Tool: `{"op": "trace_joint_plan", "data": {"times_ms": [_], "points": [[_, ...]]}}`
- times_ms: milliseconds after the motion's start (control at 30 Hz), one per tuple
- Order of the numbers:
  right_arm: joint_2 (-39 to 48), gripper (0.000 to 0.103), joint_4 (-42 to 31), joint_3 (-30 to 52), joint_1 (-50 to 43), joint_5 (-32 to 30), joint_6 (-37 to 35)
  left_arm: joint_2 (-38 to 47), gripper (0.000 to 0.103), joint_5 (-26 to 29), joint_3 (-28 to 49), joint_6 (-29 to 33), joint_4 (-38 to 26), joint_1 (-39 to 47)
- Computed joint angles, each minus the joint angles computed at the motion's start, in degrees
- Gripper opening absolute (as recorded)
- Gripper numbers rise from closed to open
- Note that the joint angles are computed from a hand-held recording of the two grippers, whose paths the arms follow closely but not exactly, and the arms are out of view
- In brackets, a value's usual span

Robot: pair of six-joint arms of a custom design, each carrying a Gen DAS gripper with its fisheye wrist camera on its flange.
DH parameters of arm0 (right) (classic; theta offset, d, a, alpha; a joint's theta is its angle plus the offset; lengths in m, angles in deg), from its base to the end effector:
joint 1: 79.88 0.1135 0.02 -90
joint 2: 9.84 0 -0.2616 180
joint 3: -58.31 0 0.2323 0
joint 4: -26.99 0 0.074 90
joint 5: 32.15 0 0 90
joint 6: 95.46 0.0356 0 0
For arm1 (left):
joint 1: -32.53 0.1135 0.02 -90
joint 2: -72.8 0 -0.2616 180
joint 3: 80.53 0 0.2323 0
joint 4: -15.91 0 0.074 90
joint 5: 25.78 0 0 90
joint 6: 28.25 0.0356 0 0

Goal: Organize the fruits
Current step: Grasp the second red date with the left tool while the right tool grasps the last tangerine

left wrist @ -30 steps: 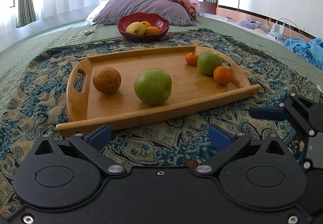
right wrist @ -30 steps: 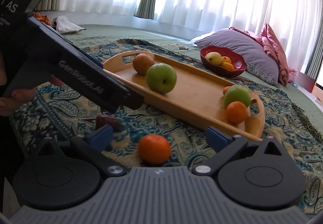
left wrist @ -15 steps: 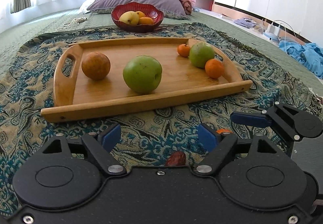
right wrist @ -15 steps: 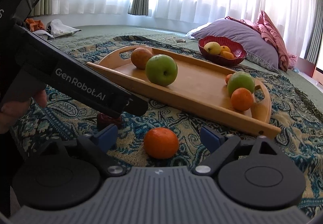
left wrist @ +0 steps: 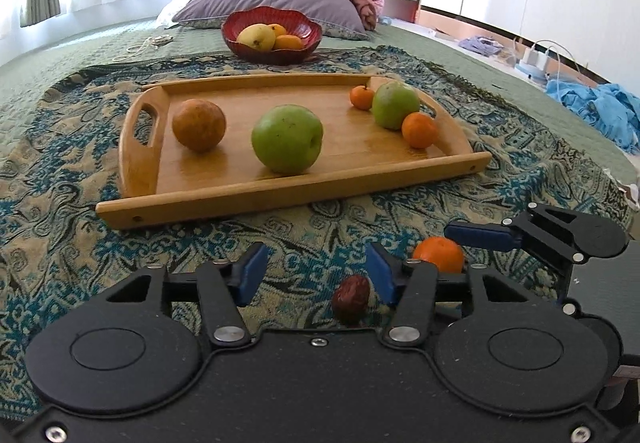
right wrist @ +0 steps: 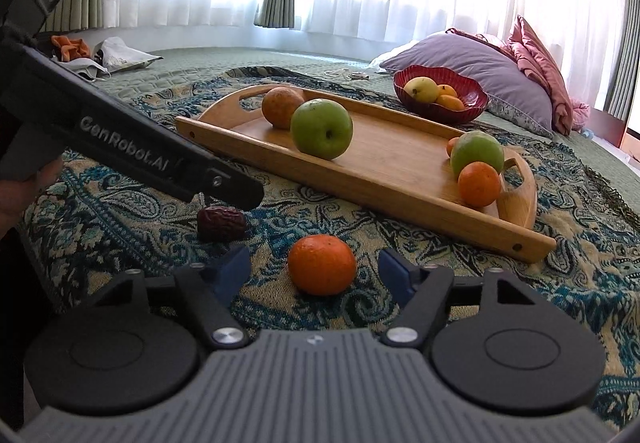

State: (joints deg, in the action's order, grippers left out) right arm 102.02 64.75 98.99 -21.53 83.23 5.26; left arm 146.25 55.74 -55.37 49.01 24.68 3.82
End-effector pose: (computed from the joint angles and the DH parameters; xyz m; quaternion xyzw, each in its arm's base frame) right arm 0.1604 0.2312 0.0779 -0.2516 0.8279 0.1028 0.4905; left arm 0.1642 -0.0839 0.1213 0.0941 0.8977 -0.0879 0.4214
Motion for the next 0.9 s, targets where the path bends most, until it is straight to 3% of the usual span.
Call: {"op": "trace_joint_plan", "data": {"times_ms": [133, 333, 500, 900], "points": [[-0.2, 0.073, 0.1, -0.2, 0.6, 0.6, 0.1, -2.7, 0.049, 0.7, -1.4, -0.2, -1.3, -0.3], [-0.9, 0.054, 1.0, -1.5, 1.5, 2.3, 0.4, -2.8, 0.049, -0.6, -3.0, 0.3, -0.9, -3.8], [-0.9, 0.048, 1.4, -1.9, 1.2, 2.0, 0.7, 0.3, 0.042, -0.4, -2.4, -0.7, 0.6, -4.7], [-0.3, 0.045, 2.0, -1.8, 0.7, 1.4, 1.1, 5.3, 0.034, -1.0, -1.7, -1.2, 4.1, -4.7]]}}
